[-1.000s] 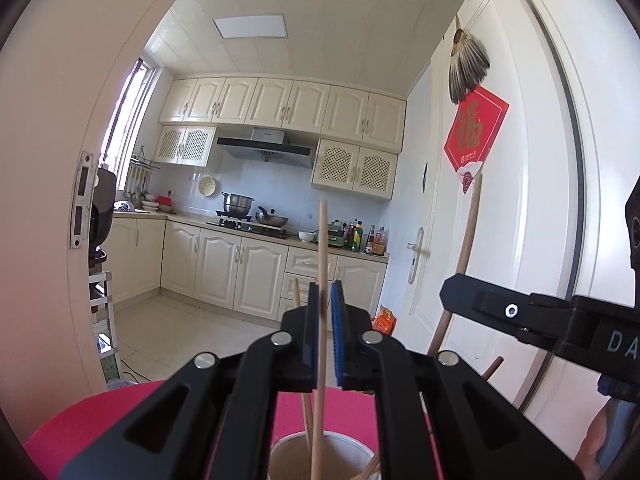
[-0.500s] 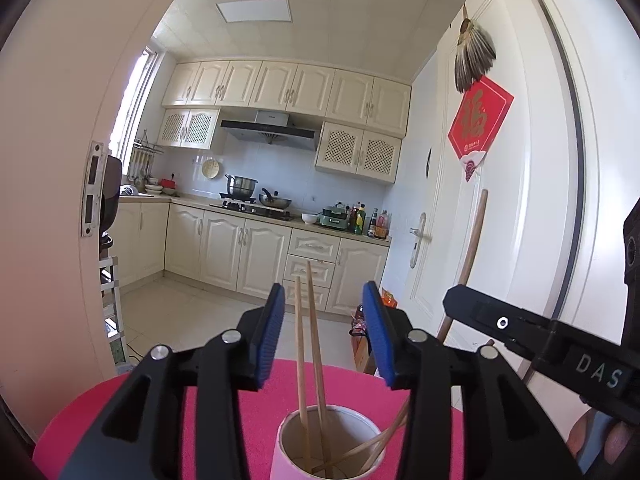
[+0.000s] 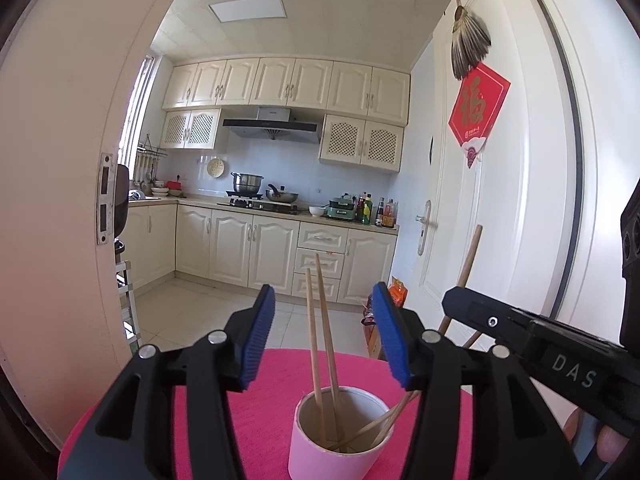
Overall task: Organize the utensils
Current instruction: 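Open the left tool, then open the right tool, releasing chopsticks into the cup, then withdraw both open tools from the cup back toward the remaining chopsticks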
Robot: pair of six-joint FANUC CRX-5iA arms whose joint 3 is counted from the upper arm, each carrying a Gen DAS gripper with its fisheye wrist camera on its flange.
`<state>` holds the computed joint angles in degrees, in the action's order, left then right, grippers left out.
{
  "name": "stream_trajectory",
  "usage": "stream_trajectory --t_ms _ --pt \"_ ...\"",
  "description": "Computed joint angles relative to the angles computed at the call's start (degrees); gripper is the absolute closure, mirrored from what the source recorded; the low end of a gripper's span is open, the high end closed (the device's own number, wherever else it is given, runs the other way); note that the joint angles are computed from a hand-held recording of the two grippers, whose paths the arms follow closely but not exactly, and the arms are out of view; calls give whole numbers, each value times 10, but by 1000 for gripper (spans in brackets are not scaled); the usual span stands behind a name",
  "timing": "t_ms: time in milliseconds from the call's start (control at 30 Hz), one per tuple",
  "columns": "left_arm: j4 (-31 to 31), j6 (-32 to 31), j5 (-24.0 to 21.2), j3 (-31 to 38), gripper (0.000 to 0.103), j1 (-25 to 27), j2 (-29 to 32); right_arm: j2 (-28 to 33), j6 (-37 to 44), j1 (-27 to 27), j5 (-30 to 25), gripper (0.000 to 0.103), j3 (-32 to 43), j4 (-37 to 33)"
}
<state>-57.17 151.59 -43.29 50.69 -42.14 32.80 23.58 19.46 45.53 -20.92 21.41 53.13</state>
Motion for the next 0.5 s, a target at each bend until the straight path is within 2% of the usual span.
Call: stream_trajectory --t_ms 67,133,200,267,500 --pt "-4 4 -2 -7 51 -2 -6 -6 -23 -2 4 93 -13 21" --pt "-8 6 -6 -11 50 -5 -12 -13 -54 -3 5 81 -26 53" --pt "-19 16 -13 -18 49 -10 -19 -21 -105 -9 12 54 -46 103" --pt "-30 33 -16 -30 44 -15 -29 -32 -139 -14 22 51 -62 136" --pt "-55 36 -34 -51 43 -36 -54 -55 -171 -8 11 50 -88 180"
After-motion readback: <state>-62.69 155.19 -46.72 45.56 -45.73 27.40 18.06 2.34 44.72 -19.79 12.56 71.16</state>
